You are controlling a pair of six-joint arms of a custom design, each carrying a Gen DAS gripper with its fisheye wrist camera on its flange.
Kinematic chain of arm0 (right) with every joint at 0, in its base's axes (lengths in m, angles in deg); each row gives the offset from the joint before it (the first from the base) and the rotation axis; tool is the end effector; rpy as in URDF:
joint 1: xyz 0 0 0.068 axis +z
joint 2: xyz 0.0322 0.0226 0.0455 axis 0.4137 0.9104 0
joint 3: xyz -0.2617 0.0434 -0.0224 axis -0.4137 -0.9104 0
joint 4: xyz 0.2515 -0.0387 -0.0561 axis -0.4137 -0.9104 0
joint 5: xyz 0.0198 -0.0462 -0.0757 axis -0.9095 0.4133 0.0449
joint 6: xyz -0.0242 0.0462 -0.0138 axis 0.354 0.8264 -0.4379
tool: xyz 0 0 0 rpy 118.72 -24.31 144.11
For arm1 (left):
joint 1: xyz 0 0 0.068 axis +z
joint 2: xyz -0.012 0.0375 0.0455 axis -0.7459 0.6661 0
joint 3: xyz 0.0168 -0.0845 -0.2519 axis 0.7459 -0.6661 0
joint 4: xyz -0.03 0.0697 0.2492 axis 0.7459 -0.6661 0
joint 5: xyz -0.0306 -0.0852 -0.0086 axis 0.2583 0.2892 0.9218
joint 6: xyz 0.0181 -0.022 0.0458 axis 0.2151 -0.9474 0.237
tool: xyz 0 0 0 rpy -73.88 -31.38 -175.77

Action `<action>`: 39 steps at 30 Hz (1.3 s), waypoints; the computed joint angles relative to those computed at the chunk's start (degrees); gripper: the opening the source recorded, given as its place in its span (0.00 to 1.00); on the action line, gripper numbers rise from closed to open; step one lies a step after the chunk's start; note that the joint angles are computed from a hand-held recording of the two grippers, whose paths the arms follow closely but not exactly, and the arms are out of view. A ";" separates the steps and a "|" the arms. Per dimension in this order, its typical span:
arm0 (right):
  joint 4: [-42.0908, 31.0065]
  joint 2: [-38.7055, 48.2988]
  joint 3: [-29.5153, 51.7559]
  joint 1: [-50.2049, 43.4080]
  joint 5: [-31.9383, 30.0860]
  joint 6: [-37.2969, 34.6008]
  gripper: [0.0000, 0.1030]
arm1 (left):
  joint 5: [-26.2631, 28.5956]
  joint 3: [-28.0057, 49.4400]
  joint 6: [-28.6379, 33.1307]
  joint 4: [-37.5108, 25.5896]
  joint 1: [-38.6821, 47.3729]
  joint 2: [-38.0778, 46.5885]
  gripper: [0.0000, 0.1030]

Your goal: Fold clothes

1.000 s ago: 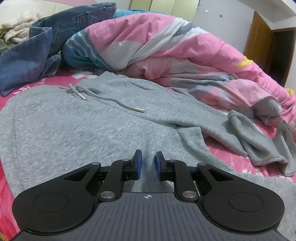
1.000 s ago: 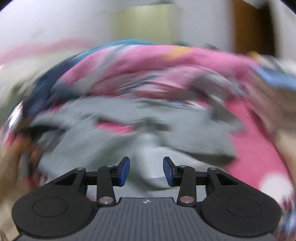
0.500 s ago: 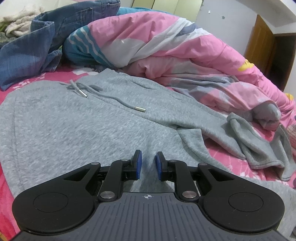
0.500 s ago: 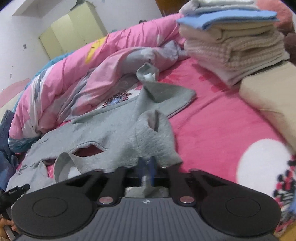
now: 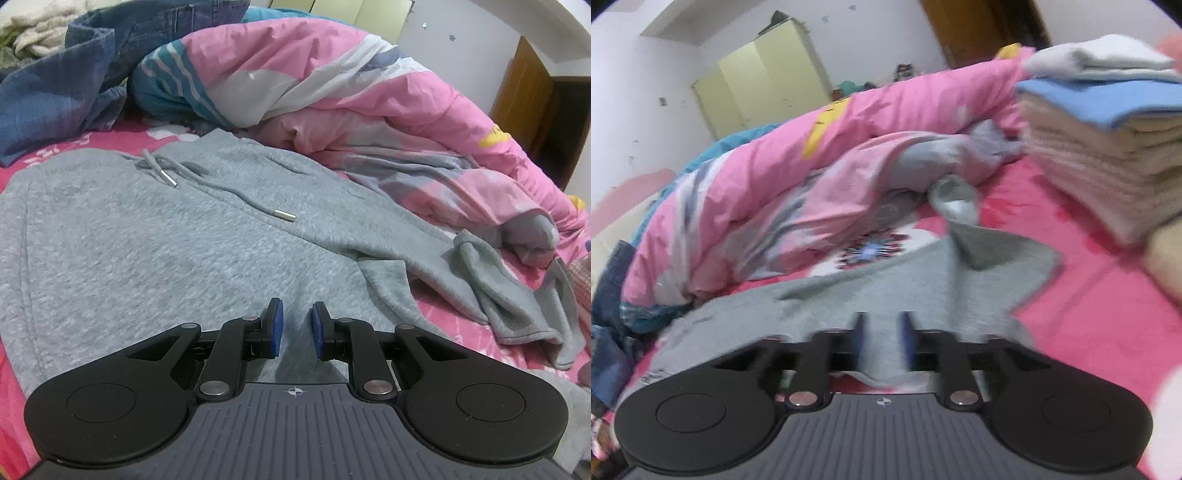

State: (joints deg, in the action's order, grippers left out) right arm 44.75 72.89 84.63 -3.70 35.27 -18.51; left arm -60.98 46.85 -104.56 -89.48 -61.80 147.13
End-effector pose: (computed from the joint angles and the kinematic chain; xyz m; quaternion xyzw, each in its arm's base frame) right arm 0.2370 -0.1072 0.2847 0.1450 0.8586 0.1322 0.4736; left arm 0.2523 -0.0554 0.2184 -0.1500 0.8624 -0.1104 0.4708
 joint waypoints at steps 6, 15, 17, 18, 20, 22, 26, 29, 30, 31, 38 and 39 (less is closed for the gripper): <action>-8.22 4.85 -0.12 -13.49 -5.68 -3.28 0.56 | 0.72 0.54 -0.53 -0.62 0.30 0.25 0.17; -11.17 6.79 3.52 -11.33 -11.86 -4.38 0.09 | 1.32 0.15 -0.51 -0.39 0.71 -0.05 0.17; -11.02 7.76 5.82 -8.60 -13.42 -2.09 0.09 | 1.52 0.19 -0.55 -0.35 0.84 0.03 0.17; -10.31 8.96 7.55 -6.41 -14.09 0.52 0.09 | 1.61 0.22 -0.62 -0.35 0.90 0.10 0.17; -8.33 12.00 11.21 -2.13 -15.45 6.18 0.09 | 1.82 0.28 -0.66 -0.31 1.03 0.22 0.17; -6.42 17.34 15.72 1.59 -17.17 11.79 0.18 | 2.13 0.19 -0.75 -0.23 1.21 0.24 0.17; -6.34 25.52 22.55 4.74 -20.37 17.68 0.41 | 2.94 0.13 -0.90 -0.20 1.72 0.20 0.17; -4.99 24.36 20.59 3.63 -22.11 18.11 0.44 | 3.01 0.33 -0.93 -0.46 1.77 0.26 0.17; -4.87 22.84 19.07 2.83 -22.07 17.22 0.44 | 3.09 0.37 -1.01 -0.53 1.82 0.26 0.17; -5.20 21.33 17.73 2.07 -21.86 15.90 0.44 | 3.17 0.40 -1.09 -0.60 1.87 0.25 0.17; -15.41 7.29 8.81 0.71 -13.96 -5.68 0.44 | 3.28 0.15 -1.40 -0.50 1.91 0.05 0.17; -16.69 3.99 6.56 2.03 -12.23 -9.47 0.44 | 3.28 0.10 -1.43 -0.46 1.91 0.03 0.17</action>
